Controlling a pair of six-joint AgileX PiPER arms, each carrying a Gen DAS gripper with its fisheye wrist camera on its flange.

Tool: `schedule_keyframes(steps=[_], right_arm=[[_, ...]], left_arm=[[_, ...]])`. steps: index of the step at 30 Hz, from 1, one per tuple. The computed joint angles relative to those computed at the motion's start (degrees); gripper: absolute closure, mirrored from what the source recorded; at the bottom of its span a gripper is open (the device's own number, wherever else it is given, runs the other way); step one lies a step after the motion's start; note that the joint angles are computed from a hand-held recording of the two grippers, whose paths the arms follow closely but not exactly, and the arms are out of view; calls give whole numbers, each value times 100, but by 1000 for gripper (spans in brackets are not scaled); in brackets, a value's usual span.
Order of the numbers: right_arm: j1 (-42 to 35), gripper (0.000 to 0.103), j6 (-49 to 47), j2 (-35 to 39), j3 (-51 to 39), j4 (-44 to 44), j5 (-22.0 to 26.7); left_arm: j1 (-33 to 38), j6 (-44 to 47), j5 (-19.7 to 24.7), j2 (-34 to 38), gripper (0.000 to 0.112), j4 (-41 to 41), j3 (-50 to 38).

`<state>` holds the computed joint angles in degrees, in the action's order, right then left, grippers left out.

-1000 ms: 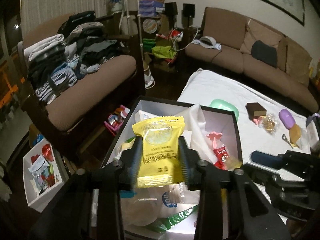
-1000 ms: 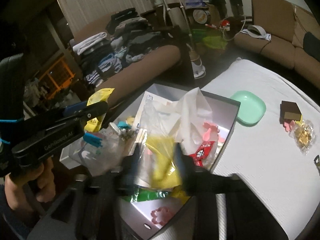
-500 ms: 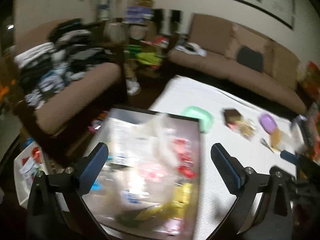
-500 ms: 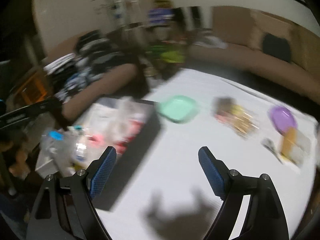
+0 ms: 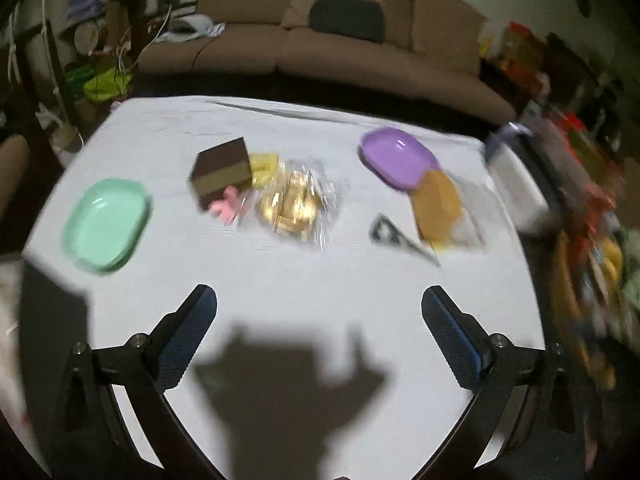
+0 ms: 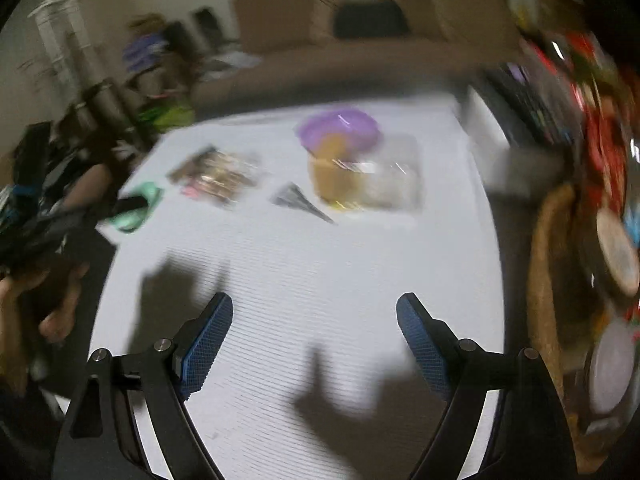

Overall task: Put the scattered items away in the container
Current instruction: 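Grasp the clear bag of gold clips with the left tool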

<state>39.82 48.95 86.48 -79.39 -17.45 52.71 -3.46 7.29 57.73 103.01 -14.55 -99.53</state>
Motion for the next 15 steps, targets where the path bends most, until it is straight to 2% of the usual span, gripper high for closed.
schedule_keyframes(steps=[3,5,7,10,12,13,14,15], right_arm=[[-211,16,-212,19,28,53,72],[-386,16,-663,46,-92,420,147],[-327,16,-685,-19,-68,299,80],[-337,16,-674,-59,41,227,131],[-517,16,-839,-19,104,446,167],[-582,16,-885,-34,124,493,172],[-648,16,-911,-56,151,519,144],[-737,16,-934,-113,209,555,100]], left_arm=[[-308,-556,-270,1089,10,570,-1009],[-661,-1019,-510,1683,10,1477,-1452],[-943,-1351,-539,2180,17,2322,-1831],[-1153,-1575,-794,2439,31,2869,-1833],[-1150,-1571,-1064,2307,60,2769,-1562],[-1117,-1493,-1058,2221,67,2651,-1484],[-1049,-1263,-1052,2093,78,2337,-1382],[-950,-888,-1018,1910,103,1858,-1241]])
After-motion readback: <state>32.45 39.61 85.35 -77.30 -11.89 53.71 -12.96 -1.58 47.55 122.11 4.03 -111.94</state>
